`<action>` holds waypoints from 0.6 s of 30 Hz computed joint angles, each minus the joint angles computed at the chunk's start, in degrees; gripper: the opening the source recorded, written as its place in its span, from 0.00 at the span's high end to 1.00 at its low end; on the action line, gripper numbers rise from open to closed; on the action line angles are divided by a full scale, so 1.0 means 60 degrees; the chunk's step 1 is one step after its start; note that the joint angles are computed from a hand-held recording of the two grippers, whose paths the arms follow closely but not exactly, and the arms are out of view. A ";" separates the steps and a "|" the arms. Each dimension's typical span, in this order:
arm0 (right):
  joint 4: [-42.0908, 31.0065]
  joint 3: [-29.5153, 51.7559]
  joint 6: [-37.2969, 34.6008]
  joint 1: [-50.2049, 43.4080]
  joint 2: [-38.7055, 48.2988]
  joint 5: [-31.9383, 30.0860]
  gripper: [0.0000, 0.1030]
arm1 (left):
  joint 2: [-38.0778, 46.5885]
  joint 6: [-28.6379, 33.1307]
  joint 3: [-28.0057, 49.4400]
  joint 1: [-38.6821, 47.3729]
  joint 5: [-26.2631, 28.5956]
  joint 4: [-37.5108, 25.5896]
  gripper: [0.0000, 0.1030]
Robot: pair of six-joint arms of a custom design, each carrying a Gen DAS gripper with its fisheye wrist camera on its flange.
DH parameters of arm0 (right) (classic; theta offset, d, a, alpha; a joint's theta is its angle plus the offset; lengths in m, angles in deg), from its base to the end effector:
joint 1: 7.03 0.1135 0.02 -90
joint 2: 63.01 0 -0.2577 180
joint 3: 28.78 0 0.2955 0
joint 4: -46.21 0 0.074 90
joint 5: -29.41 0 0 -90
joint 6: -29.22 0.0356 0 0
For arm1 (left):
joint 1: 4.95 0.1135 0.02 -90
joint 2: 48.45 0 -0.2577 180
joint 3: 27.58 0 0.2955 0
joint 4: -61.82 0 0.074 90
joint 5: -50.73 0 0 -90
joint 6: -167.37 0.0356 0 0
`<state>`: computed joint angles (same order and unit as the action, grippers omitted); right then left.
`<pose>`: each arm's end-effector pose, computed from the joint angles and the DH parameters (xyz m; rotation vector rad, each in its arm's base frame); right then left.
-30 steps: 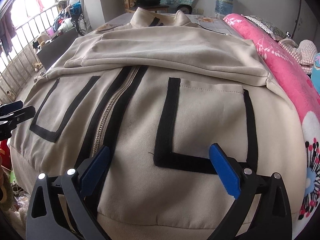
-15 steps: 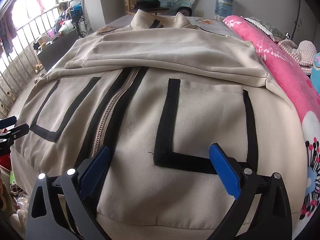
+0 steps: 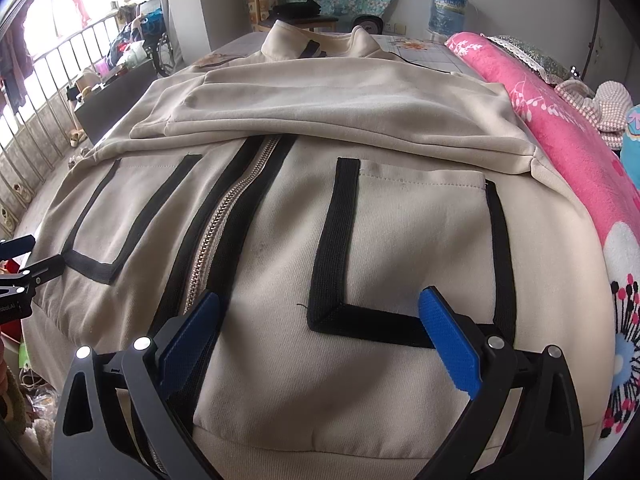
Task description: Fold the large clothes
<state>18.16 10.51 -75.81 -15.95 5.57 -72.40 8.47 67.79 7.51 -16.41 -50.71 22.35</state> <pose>0.2405 -0.0304 0.1172 -0.2123 2.5337 0.1026 0.2032 -0.0340 0.1240 -0.0241 2.6117 0.1352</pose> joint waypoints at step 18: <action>-0.0545 0.0451 -0.0019 0.0164 0.0352 0.0198 0.06 | 0.0413 -0.1003 0.0346 -0.0248 -0.0420 -0.0512 0.15</action>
